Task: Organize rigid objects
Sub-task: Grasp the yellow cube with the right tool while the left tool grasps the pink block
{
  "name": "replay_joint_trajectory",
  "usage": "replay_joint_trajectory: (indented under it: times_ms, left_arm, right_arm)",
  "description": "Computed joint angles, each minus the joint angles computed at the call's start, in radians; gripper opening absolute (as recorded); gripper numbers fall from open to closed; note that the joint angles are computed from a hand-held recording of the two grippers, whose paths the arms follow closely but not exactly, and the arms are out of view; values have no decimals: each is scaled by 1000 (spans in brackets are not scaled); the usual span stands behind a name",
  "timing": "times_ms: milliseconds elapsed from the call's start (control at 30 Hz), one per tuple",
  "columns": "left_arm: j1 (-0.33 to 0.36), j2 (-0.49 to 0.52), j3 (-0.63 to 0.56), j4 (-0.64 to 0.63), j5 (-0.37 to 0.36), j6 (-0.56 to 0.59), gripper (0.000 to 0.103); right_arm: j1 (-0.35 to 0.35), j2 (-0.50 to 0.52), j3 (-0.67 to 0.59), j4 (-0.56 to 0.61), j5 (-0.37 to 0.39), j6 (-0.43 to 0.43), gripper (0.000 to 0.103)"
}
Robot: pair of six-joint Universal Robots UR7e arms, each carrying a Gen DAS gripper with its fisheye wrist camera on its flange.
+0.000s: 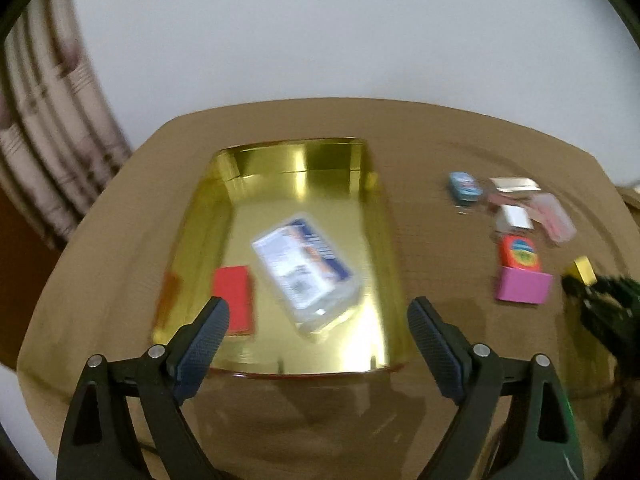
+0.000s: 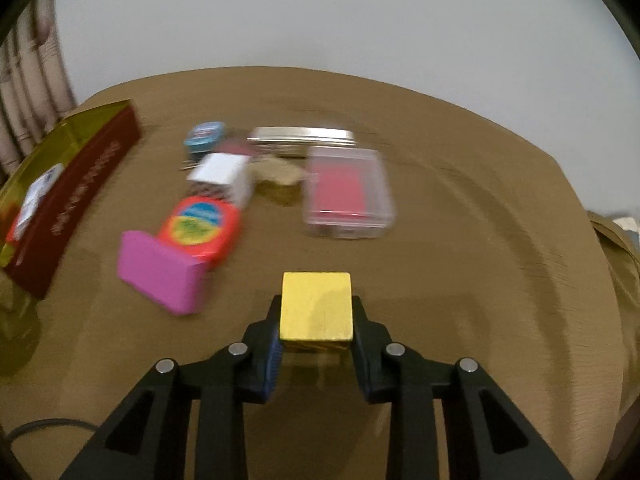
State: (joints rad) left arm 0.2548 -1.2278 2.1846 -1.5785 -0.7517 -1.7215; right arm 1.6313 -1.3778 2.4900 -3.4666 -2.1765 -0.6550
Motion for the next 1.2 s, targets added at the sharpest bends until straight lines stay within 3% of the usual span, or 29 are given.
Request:
replay_joint_trajectory:
  times_ms: [233,533,767,1067,1200]
  left_arm:
    - [17,118,-40,-212,5,195,89]
    - [78,307,-98,-588,-20,530,89]
    - [137,374,-143,-668,-66,597,89]
    - [179,391,-162,-690,-71,606,89]
    - [196,399,-166,-704,-82,618,84]
  right_arm:
    - [-82,-37,28,-101,61,-55,30]
    - [-105,-53,42,-108,103,-56,30]
    - [-116,-65,40,-89,118,-52,30]
    - [-116,-70,40,-81,119,-48,30]
    - [-114,-70,40,-82,118,-47,30]
